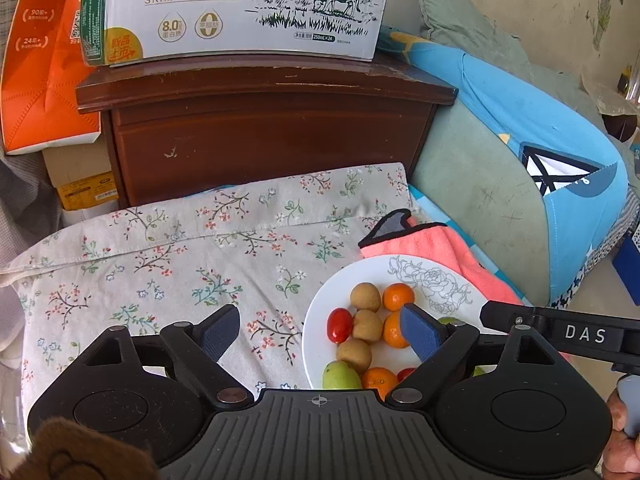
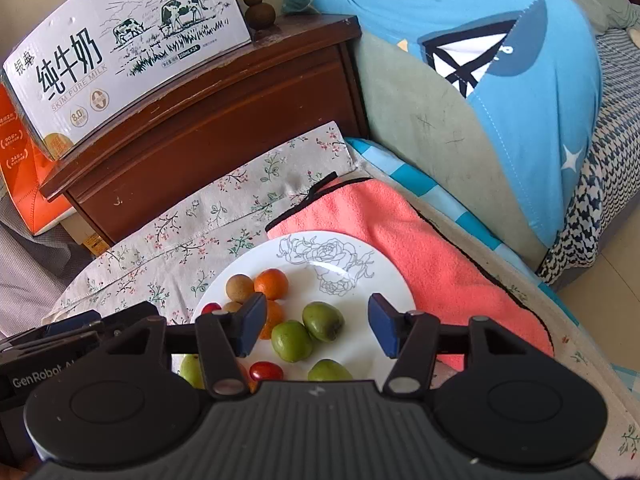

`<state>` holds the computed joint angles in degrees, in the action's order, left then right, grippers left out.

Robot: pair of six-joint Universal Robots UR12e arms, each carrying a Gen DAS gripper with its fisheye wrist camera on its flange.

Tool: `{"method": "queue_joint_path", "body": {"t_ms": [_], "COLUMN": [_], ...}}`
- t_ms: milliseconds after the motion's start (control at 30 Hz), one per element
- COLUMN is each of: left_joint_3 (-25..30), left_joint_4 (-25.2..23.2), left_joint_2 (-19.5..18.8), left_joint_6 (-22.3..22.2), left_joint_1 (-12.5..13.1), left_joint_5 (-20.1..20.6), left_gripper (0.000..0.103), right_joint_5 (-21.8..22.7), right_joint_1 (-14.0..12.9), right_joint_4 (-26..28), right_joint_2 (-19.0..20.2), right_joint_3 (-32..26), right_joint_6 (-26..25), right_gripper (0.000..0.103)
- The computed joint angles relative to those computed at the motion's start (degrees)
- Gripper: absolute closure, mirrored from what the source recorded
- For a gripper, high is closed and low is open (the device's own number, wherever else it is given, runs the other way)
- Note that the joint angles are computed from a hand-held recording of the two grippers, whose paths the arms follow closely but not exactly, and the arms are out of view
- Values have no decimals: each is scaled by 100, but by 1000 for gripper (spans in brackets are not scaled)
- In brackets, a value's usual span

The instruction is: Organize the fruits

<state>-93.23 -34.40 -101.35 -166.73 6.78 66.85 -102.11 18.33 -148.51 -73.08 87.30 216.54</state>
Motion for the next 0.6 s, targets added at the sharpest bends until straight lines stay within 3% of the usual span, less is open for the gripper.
{"method": "queue_joint_path", "body": {"t_ms": [233,600], "left_joint_3": [-60,-248], "left_joint_4": [-369,-331], "left_joint_2": [152,374], "left_joint_6": [96,349], "left_joint_1": [-77,-157], "left_joint_5": [411,857], "left_gripper": [10,7], "right_joint_5": [-353,-769], "right_joint_1": [154,417], "right_joint_4": [229,571], "right_joint_2": [-179,-337], "right_joint_3": [97,164], "right_joint_6": [184,275], "right_gripper": [34,24]}}
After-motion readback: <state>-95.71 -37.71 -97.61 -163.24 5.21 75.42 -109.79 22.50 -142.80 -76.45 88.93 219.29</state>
